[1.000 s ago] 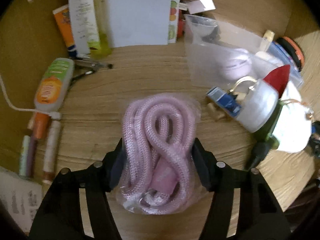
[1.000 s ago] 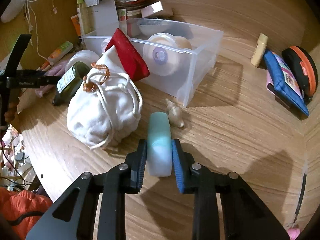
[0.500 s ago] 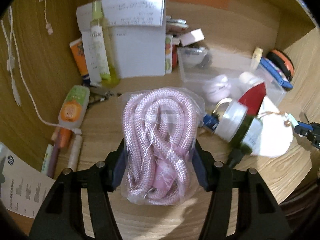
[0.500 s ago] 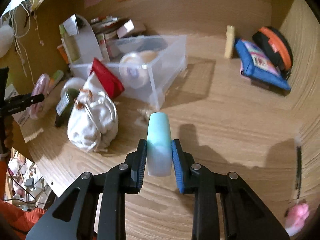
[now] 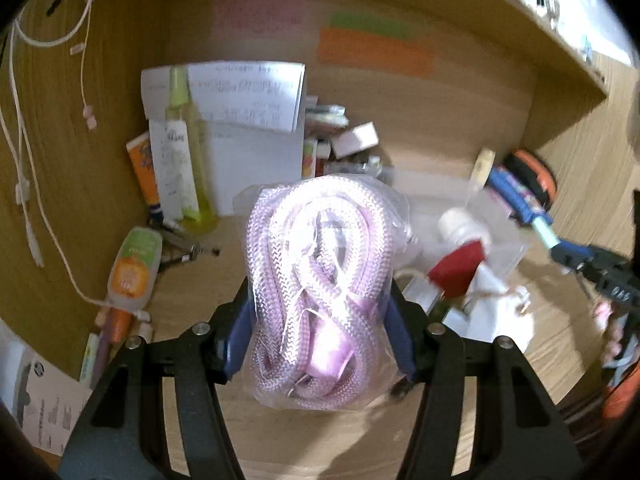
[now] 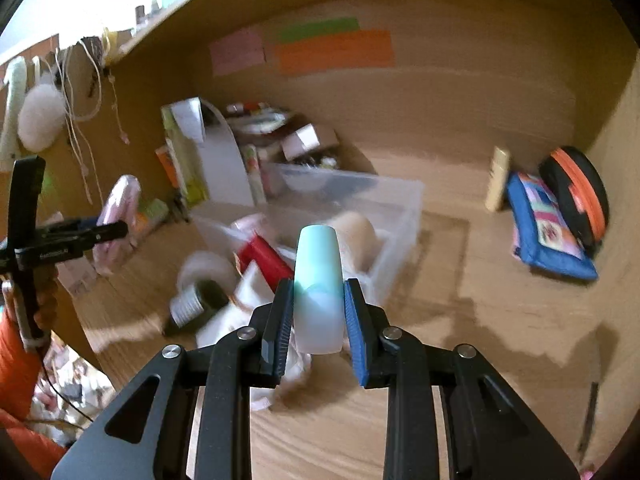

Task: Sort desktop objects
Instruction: 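Grasp the bagged pink rope with the left tool while the right tool grasps the mint-green tube, then carry the pink rope and mint-green tube into the clear bin and release both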

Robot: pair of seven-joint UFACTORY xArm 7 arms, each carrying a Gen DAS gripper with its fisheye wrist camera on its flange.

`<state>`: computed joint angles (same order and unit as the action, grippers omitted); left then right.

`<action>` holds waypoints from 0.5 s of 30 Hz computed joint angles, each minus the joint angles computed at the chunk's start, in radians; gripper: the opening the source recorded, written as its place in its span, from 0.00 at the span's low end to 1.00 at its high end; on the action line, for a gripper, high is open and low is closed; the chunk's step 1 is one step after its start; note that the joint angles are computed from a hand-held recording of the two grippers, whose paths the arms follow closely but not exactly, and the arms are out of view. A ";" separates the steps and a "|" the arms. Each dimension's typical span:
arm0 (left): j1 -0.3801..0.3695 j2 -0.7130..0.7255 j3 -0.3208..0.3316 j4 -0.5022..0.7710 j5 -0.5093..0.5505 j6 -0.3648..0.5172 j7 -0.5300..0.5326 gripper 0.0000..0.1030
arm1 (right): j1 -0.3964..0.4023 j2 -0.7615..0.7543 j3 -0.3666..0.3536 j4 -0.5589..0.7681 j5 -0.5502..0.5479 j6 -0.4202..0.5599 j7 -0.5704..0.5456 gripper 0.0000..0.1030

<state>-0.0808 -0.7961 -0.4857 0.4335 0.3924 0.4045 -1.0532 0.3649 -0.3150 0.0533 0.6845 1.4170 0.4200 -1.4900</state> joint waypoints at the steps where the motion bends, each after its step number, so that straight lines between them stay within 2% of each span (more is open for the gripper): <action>1: 0.003 -0.002 0.006 0.005 -0.001 -0.012 -0.002 0.57 | 0.006 0.004 0.000 0.006 0.019 0.005 -0.010 0.22; 4: 0.027 -0.006 0.006 0.025 0.006 -0.030 -0.005 0.57 | 0.011 0.029 0.010 0.041 0.061 0.014 -0.031 0.22; 7: 0.082 -0.034 -0.024 0.029 0.027 -0.063 -0.030 0.57 | 0.006 0.059 0.021 0.078 0.110 0.025 -0.068 0.22; 15: 0.165 0.032 -0.016 0.076 0.017 -0.160 -0.009 0.57 | -0.011 0.149 0.054 0.188 0.055 0.025 -0.007 0.22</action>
